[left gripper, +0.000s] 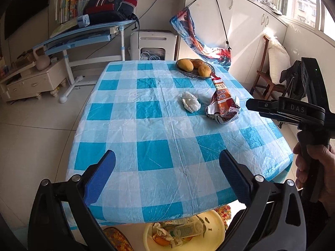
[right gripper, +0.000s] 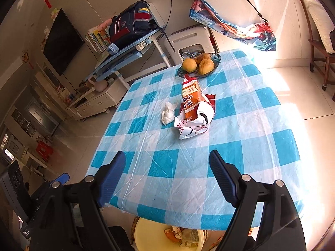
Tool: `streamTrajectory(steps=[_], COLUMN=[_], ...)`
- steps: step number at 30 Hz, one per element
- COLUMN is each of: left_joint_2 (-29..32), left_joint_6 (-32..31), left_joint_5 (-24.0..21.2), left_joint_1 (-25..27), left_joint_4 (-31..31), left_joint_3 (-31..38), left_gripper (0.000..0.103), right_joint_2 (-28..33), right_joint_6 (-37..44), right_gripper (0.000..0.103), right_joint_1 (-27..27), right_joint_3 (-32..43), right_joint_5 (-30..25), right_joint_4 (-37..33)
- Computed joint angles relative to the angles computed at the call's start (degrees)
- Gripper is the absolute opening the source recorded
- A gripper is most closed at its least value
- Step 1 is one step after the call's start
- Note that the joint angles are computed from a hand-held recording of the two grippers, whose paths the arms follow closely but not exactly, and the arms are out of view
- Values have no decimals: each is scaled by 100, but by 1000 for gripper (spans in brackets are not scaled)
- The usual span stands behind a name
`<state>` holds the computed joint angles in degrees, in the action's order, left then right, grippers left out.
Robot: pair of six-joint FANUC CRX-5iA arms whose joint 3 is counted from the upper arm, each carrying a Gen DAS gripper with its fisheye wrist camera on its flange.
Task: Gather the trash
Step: 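Grasp the orange printed snack bag with the right gripper while the left gripper reaches the white tissue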
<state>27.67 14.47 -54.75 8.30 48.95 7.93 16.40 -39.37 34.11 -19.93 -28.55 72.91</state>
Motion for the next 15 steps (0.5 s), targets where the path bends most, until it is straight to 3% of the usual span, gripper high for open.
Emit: streamTrajectory(steps=[10,12,14,15], left_joint_2=[1133,1398,1621,1755], left_joint_6=[1381,1636,1887,2014], left_joint_5=[-148,-175,-133,-170], left_joint_1=[-609,-758,-917,-997], left_joint_4=[-379,-598,-835,-970], left_joint_3=[1588,2012,2357,2577], left_gripper=[96,96,96,96], right_joint_2=[941,986,973,947], right_joint_6=[2960,3504,3710,3737], right_gripper=[77,50,44,31], right_joint_1=[-460,-545,-564,-571], right_joint_3=[1389,1455,1460,1430], right_joint_5=[19,400,442,421], right_joint_4=[-2825,-3442,-3471,-3385])
